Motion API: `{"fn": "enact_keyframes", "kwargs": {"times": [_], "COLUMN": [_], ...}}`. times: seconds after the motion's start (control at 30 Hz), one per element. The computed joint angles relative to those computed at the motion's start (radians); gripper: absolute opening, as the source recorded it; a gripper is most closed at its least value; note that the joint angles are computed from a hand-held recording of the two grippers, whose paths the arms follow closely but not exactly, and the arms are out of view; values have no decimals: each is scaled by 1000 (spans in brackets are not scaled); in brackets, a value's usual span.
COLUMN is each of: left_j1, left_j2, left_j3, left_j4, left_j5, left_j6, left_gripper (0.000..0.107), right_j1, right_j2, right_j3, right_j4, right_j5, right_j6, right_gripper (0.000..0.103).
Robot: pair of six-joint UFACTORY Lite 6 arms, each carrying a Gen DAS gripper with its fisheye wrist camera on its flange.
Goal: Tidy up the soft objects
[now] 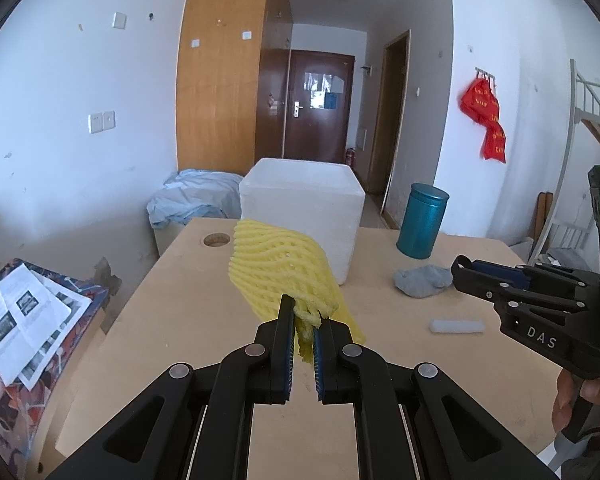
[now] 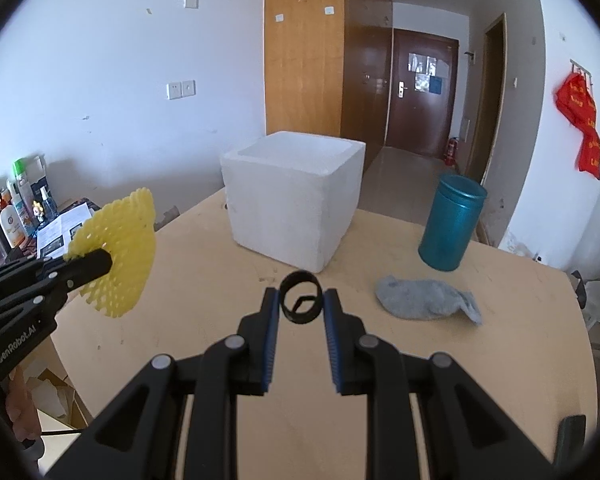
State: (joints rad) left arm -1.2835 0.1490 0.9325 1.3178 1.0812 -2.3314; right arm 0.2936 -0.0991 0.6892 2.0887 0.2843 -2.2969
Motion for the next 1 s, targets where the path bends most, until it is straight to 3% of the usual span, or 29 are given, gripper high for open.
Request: {"fn": "enact_keyframes", "kwargs": {"times": [0.47,1.0], "left_j1": [130,278], "left_j2": [-40,-26], "left_j3": [-19,50], "left_j4": [88,169], "left_j5": [-86,-187], "left_j6": [28,106], "left_gripper": [8,8], "right_j1": [45,61], "right_j2": [126,257], "right_j3": [162,365], "right_j4": [-53,-244], "right_j5": [-38,-72], "right_j6": [67,260], "right_gripper": [26,26]}}
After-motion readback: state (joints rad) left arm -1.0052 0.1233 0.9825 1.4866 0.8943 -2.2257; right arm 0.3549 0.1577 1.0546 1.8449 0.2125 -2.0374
